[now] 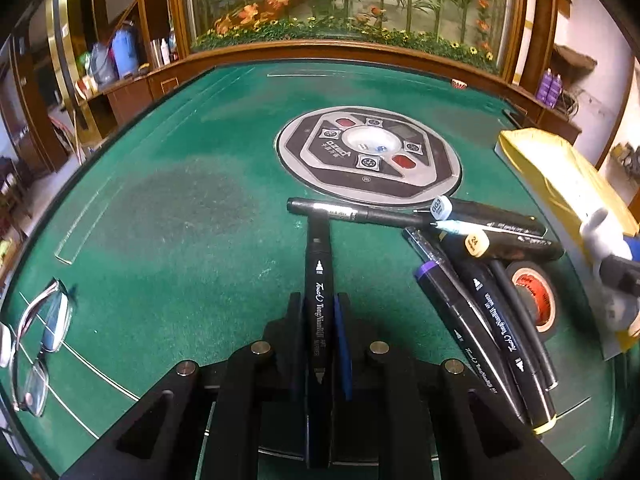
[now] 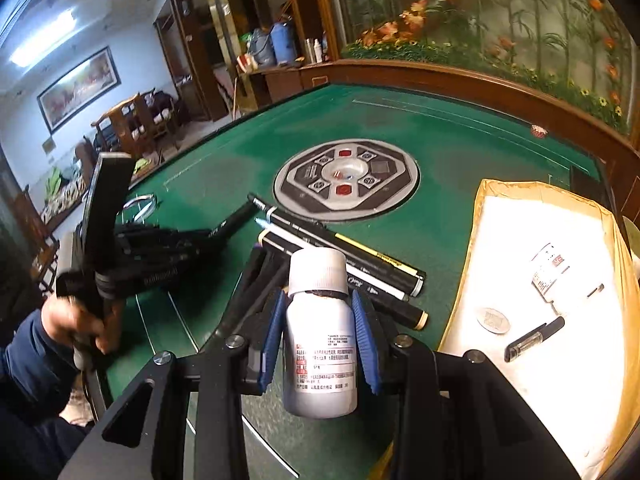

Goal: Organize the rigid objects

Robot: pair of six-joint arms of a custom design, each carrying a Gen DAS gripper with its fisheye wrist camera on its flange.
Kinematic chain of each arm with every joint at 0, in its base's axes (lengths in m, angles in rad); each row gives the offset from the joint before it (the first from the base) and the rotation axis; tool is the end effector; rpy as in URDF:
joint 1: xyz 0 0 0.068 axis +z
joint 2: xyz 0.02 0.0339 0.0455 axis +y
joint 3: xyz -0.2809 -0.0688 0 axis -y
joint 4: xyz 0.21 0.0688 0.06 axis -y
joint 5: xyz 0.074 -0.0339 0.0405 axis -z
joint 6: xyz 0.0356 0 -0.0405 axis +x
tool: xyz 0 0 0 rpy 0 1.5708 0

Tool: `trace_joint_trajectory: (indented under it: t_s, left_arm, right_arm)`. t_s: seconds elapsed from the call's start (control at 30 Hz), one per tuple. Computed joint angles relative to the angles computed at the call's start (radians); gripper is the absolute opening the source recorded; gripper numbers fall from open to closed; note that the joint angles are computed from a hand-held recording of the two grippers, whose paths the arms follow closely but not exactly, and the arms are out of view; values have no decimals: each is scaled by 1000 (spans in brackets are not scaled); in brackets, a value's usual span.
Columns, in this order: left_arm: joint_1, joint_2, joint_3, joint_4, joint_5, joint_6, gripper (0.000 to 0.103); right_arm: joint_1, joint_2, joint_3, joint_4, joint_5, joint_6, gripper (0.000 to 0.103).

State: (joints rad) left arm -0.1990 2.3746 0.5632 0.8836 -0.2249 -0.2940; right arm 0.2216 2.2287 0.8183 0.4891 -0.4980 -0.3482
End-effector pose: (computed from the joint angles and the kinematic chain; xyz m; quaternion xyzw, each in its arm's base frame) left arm 0.2914 -0.0507 0.0032 -0.0802 0.9400 0.0266 0.3305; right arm 0.3359 0.0931 0.0542 -0.3336 0.8594 0.2135 0.3234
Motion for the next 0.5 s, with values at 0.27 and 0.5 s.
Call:
trace_joint_trajectory:
  t_s: [0.27, 0.5]
  left_arm:
    - [-9, 2, 2, 3, -23, 9, 17]
    - [4, 10, 1, 31, 0, 11, 17]
  right_arm:
    - [14, 55, 30, 33, 2, 122, 33]
    - [21, 85, 28, 96, 1, 185, 33]
